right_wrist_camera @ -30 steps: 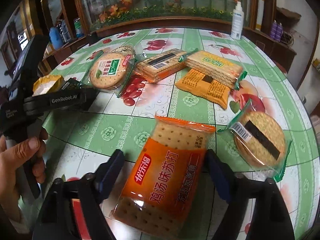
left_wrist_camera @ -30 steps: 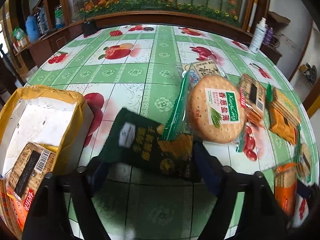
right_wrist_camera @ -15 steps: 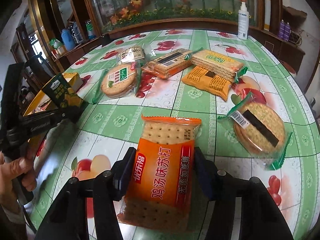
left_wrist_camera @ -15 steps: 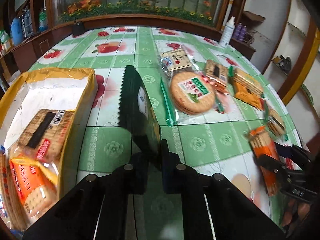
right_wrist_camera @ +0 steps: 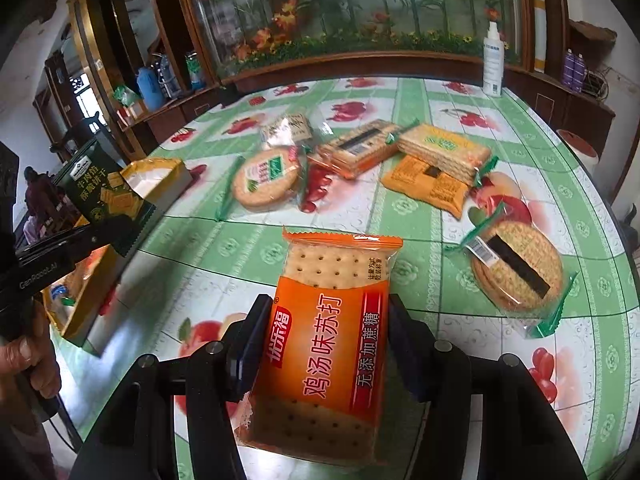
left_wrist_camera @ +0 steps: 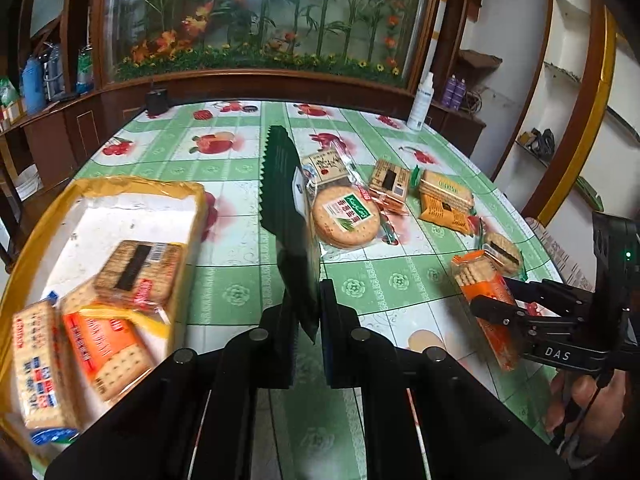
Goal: Organize snacks
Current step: 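Carry both items over the white tray and open the left gripper to drop the green bag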
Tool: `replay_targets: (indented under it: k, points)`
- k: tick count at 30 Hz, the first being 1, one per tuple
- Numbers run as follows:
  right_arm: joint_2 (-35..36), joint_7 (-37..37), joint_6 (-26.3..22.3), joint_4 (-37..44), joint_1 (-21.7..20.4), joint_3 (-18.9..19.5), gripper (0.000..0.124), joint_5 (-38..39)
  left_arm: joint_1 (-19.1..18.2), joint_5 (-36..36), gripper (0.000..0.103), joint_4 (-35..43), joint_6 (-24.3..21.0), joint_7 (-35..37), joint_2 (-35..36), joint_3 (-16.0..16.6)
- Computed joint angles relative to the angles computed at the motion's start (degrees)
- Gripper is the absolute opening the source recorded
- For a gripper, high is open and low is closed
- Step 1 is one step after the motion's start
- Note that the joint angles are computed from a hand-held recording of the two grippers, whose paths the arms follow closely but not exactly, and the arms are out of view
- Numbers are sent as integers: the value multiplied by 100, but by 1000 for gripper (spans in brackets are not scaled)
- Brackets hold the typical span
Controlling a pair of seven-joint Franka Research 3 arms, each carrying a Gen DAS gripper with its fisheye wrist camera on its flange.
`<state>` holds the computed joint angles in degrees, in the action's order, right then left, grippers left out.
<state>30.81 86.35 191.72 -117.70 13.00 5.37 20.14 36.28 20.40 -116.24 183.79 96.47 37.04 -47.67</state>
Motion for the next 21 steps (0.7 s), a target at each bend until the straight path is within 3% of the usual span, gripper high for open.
replay_targets:
  k: [5,9,12,18,21]
  points:
    - [-54,-40,25,52,41,79,58,-74,263,94,7,-284,329,-283,-228,16]
    - [-17,-92,34,208,167,108,58,-124,206,191,7,-470,701,-725,-526,388]
    - [36,-156,-8,358,239,156,58,-191,-103,136,7,-585,1005,-1038,-806,942]
    - [165,-293,-143,697,462,199,58,-278,-524,132,7,-696,1316,-1515,-1067,1741]
    - [258,-378,-256,910,536,271,57,-331,-923,39,7,-763,1470,-1650,-1193,2277]
